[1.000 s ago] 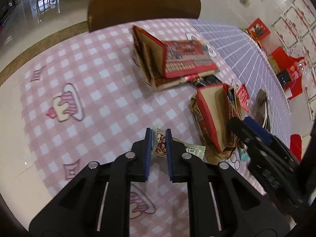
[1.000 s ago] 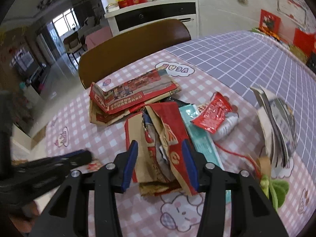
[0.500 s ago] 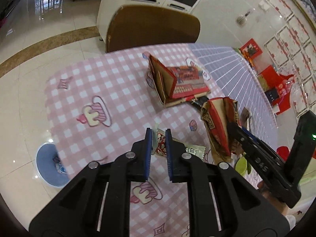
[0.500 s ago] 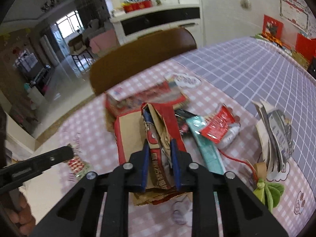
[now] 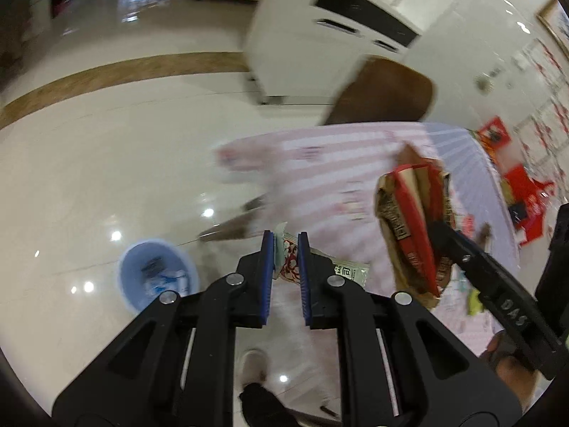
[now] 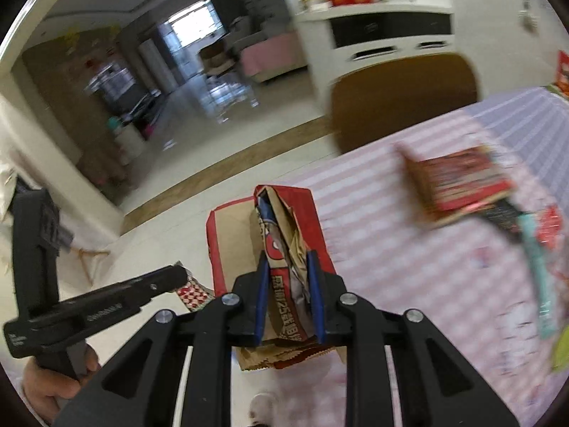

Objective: Collect trash
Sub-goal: 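Carry the wrapper and red paper bag over the wastebasket with both tools, then open both tools to drop the wrapper and paper bag into the wastebasket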

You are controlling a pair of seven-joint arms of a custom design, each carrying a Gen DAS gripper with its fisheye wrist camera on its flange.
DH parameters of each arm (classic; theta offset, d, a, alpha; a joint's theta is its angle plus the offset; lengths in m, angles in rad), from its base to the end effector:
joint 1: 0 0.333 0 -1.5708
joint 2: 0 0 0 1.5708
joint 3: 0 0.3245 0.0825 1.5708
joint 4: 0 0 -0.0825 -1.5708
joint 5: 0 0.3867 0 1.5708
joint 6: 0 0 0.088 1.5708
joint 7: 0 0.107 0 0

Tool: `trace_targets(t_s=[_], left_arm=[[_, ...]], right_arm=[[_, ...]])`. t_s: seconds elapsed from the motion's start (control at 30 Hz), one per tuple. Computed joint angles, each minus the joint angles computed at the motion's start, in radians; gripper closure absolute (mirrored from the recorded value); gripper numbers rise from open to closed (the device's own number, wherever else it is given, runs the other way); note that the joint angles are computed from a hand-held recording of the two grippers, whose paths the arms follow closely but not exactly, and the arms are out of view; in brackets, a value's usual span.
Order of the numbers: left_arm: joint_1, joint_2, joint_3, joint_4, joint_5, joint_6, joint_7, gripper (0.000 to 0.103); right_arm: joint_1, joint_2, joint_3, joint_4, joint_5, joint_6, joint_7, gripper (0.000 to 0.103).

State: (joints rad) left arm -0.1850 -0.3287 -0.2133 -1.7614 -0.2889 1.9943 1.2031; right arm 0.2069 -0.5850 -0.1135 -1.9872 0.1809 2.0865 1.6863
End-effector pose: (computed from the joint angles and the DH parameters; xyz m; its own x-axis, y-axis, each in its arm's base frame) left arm 0.4261 -0.2239 0.7550 -0.0811 -0.9183 0.3875 -0.9102 -0.0902 -0.4043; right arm 0.3935 0.0259 0.7674 0.0464 -0.9503 -0.3079 -0.7981 0.1501 -0.5835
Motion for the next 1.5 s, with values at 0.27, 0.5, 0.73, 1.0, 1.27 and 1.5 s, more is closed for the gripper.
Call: trace_targets(t_s=[0.27, 0.5, 0.73, 1.0, 1.27, 1.5], left_arm=[[0.106, -0.140, 0.099, -0.205, 0.020, -0.077, 0.063, 0.090], [0.188, -0.176, 0.146, -0.311, 0.017, -0.108, 0.136, 0.090], [0.238, -0.165, 0.163, -0.361, 0.010, -0.103, 0.199, 0.090], [0.271, -0.154, 0.174, -0.388, -0.005, -0.119, 0.237, 0.090], [0.273, -0.134, 0.157, -0.393, -0.007, -0.123, 0.238, 0.090], [0.250, -0.104, 0.139, -0.373, -0.010, -0.117, 0.235, 0.090]], right_arm=[[0.105, 0.112, 0.098, -0.002, 0.077, 0.004, 0.071, 0.083], [0.156, 0.233, 0.158, -0.021, 0.090, 0.002, 0.149, 0.082], [0.186, 0.329, 0.188, -0.018, 0.108, 0.025, 0.214, 0.078], [0.197, 0.400, 0.212, 0.030, 0.085, -0.018, 0.267, 0.067], [0.195, 0.378, 0.212, 0.036, 0.068, -0.043, 0.294, 0.063], [0.188, 0.351, 0.205, 0.027, 0.039, -0.043, 0.286, 0.061]])
